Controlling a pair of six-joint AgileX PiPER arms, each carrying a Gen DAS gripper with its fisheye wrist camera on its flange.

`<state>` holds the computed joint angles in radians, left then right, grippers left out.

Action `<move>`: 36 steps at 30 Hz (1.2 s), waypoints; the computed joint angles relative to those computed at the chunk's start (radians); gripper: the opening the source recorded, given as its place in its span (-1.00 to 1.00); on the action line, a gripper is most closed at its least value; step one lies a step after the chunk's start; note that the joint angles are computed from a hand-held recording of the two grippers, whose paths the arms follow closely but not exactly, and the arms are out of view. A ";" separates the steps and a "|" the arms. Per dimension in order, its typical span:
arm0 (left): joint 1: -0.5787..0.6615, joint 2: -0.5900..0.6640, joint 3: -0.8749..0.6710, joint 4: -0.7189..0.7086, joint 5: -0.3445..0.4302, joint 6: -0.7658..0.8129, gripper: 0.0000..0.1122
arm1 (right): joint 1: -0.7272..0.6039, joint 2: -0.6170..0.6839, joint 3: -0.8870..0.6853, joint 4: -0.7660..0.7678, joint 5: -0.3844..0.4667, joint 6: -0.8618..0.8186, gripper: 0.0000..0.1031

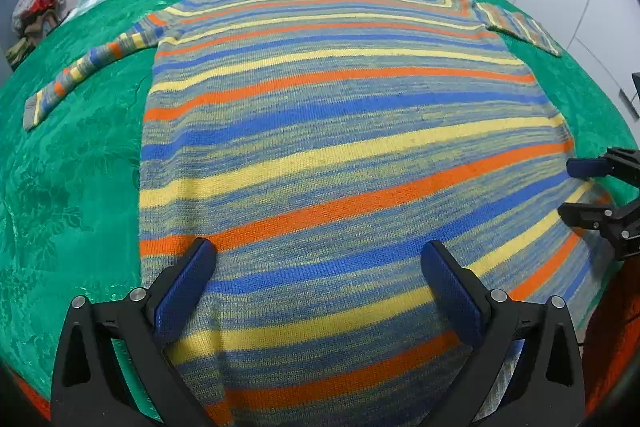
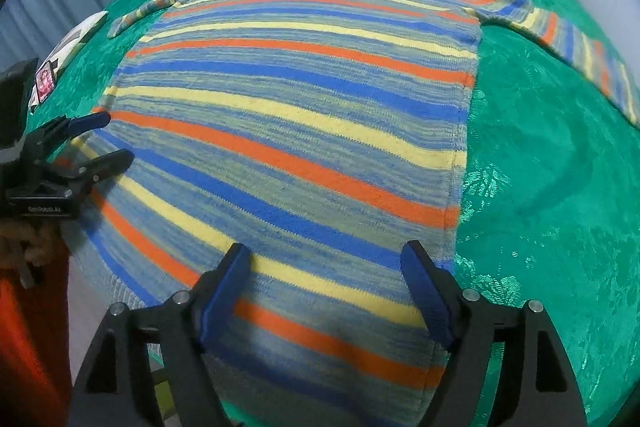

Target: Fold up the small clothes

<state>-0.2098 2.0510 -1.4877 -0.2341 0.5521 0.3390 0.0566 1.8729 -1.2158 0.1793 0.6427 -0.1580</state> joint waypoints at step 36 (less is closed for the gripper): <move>-0.008 0.013 -0.028 0.041 0.041 -0.027 0.83 | 0.007 -0.007 0.017 -0.004 -0.019 0.004 0.65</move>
